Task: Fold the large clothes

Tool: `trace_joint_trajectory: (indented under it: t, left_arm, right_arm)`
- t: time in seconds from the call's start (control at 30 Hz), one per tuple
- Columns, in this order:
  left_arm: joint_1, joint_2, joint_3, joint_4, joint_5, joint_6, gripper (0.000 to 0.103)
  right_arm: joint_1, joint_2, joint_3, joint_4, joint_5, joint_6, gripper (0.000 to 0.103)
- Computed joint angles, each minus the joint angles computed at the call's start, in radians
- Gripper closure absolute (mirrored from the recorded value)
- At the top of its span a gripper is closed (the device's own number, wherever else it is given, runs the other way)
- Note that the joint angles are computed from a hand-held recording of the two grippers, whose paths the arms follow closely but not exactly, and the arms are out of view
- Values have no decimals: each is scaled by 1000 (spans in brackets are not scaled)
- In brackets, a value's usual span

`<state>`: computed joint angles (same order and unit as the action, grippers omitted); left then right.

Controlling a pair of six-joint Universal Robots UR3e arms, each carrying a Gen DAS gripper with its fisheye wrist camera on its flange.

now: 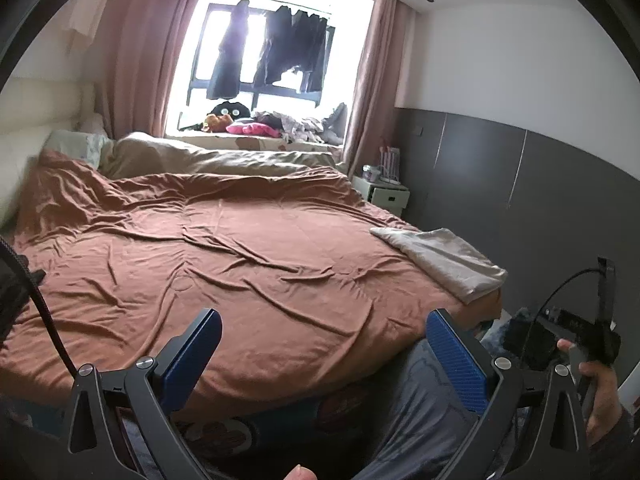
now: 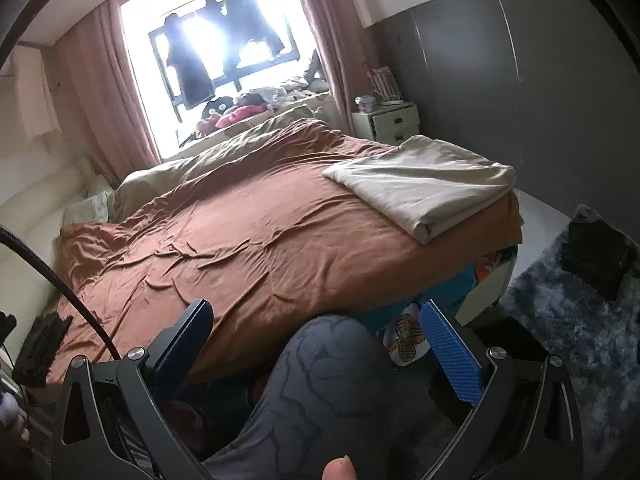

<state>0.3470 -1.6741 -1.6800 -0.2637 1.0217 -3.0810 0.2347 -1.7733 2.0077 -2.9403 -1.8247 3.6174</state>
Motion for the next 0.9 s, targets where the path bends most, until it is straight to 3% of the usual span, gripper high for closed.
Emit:
trace_joint_trajectory:
  t: [0.1,0.4,0.9]
  left_arm:
    - [25,18,-51,32,1,-1,0]
    - [89,68,-141,78,-16,4,1]
    - [91,116,-204,118,-11,30,1]
  right_arm:
    - [0,17,0,-30,19,-12,0]
    - [106,91,-13,-111,-63,-35,0]
    - [167,145,-45,-125,-107,-47,0]
